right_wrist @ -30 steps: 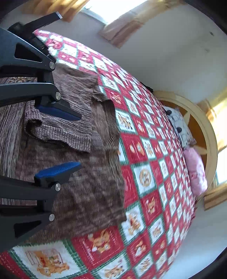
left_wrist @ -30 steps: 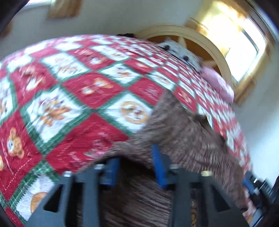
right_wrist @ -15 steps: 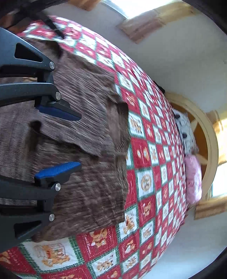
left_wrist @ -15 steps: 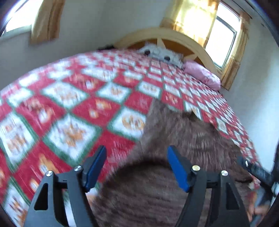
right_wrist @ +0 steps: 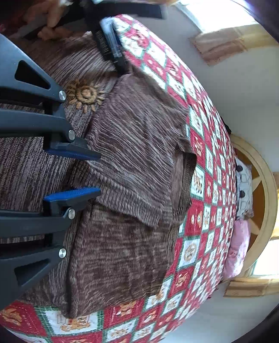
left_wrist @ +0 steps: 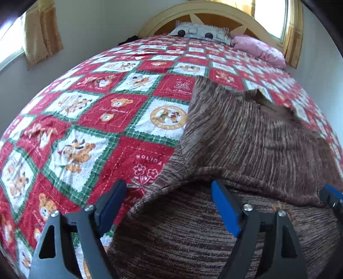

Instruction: Fold small clothes

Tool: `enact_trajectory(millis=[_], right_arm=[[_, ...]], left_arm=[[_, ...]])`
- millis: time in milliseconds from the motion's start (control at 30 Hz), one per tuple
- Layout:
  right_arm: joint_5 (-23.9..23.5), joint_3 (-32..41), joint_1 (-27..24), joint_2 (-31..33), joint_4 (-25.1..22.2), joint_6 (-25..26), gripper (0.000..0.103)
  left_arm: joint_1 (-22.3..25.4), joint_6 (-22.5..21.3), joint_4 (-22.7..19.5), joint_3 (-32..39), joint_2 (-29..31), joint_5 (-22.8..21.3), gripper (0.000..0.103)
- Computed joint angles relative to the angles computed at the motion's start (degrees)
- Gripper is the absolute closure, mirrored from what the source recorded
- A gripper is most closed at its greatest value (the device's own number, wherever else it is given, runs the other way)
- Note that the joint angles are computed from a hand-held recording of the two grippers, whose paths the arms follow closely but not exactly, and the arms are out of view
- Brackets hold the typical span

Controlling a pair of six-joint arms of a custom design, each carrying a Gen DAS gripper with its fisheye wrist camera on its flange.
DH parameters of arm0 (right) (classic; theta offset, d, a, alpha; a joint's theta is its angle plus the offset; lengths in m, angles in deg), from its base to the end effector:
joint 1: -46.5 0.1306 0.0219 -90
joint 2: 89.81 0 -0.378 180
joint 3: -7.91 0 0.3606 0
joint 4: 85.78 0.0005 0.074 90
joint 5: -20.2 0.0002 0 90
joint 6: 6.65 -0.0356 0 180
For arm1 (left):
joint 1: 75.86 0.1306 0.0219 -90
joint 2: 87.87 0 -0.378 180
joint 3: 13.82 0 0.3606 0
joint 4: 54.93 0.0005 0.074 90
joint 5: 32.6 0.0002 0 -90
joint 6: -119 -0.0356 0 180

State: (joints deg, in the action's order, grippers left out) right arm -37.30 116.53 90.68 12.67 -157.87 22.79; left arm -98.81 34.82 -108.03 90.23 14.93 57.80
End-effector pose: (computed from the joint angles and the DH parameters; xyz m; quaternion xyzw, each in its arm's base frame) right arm 0.3754 0.3374 0.4432 0.1915 0.9211 -0.0087 0.3389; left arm 0.4912 -0.2088 0.4208 0.1419 0.9344 -0.0844 0.3157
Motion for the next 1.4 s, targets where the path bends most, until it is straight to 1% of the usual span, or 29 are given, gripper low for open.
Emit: enact_trajectory(millis=[33,67,100,133,233,267,333,367,400,433,467,500,533,667,733,800,833,867,900,933,1000,1033,1067,1100,1133,1233,1333,1367,1400], right_arm=[[0.58,0.58,-0.25,0.15,-0.57,-0.50,0.071],[1.56,0.91,-0.83,-0.06,-1.05,-1.01,0.060],[2.76,0.80,-1.58,-0.55,-0.90,-1.48,0.054],[3.46,0.53,-2.51,-0.94,0.06,-1.40,0.043],[1.83,0.95,-5.79,-0.15,1.26,0.81,0.041],[0.74,1.40,-6.98,0.65,1.66,2.28,0.041],[-0.06,3.20,-8.42,2.98,0.43,4.68,0.041],[-0.49,5.22,-9.10,5.14,-1.94,5.94,0.041],[-0.72,6.81,-9.25,6.79,-3.84,6.49,0.046],[-0.22,7.46,-9.03,7.39,-4.71,7.03,0.064],[-0.16,8.04,-8.71,7.66,-4.06,9.04,0.079],[-1.32,8.04,-8.63,7.46,-3.02,10.07,0.090],[-1.16,8.01,-8.45,7.39,-2.82,10.13,0.096],[6.97,11.67,-7.14,8.65,-4.11,13.94,0.096],[8.38,13.91,-7.61,10.06,-5.83,14.39,0.096],[10.15,16.29,-8.48,12.45,-8.97,14.76,0.096],[10.33,16.38,-8.86,12.99,-9.70,15.00,0.096],[8.52,16.50,-9.71,14.01,-11.01,14.56,0.096],[6.40,16.00,-10.19,14.13,-11.21,13.94,0.096],[6.65,14.83,-10.21,13.56,-10.07,14.00,0.095],[6.22,15.16,-10.19,13.16,-10.67,13.62,0.092],[6.35,15.88,-10.03,13.53,-11.75,13.02,0.086],[7.03,17.03,-9.66,13.83,-14.15,11.44,0.077],[7.74,17.52,-9.21,13.77,-15.22,10.16,0.072],[8.72,16.95,-8.58,12.93,-14.93,8.95,0.065],[11.07,13.01,-5.93,8.18,-10.33,6.25,0.051],[11.04,11.37,-4.09,6.39,-7.43,6.21,0.050],[10.10,11.21,-3.78,6.35,-7.44,6.72,0.050],[9.57,11.95,-3.33,7.25,-9.67,6.72,0.050]], left_arm=[[0.03,0.10,0.19,-0.11,-0.07,0.05,0.016],[-0.12,-0.10,0.03,0.01,0.12,-0.38,0.014],[-0.54,-0.53,-0.11,0.09,0.26,-1.18,0.013],[-0.94,-0.88,-0.25,0.23,0.40,-1.90,0.009],[-1.83,-0.48,-1.31,1.38,1.32,-4.22,0.000],[-1.58,-0.17,-1.46,1.19,1.12,-3.82,0.000],[-1.21,0.34,-1.54,1.12,1.10,-2.80,0.000],[-1.25,0.35,-1.51,1.04,1.02,-2.83,0.000],[-1.20,0.15,-1.53,1.12,1.09,-3.01,0.000],[-1.15,-0.02,-1.47,1.08,1.10,-3.11,0.000],[-1.19,0.01,-1.49,1.02,1.03,-3.12,0.000],[-1.21,0.13,-1.45,0.99,1.01,-3.03,0.000],[-1.21,0.22,-1.40,0.94,0.98,-2.95,0.000],[-1.21,0.15,-1.29,0.79,0.89,-3.15,0.000],[-1.25,0.29,-1.36,0.84,0.91,-3.16,0.000],[-1.39,0.28,-1.43,0.95,0.95,-3.45,0.000],[-1.41,0.27,-1.42,0.97,0.97,-3.47,0.000],[-1.39,0.28,-1.41,1.02,1.01,-3.40,0.000],[-1.35,0.26,-1.39,1.06,1.07,-3.35,0.000],[-1.35,0.26,-1.39,1.06,1.07,-3.35,0.000],[-1.31,0.22,-1.37,1.05,1.08,-3.32,0.000],[-1.31,0.22,-1.37,1.05,1.08,-3.32,0.000],[-1.31,0.23,-1.38,1.04,1.07,-3.27,0.000],[-1.31,0.23,-1.38,1.04,1.07,-3.27,0.000],[-1.30,0.26,-1.34,1.02,1.06,-3.22,0.000],[-1.27,0.31,-1.36,1.07,1.10,-3.12,0.000],[-1.20,0.39,-1.26,1.04,1.11,-3.03,0.000],[-1.21,0.37,-1.28,1.03,1.09,-2.98,0.000],[-1.19,0.43,-1.24,1.01,1.10,-2.90,0.000]])
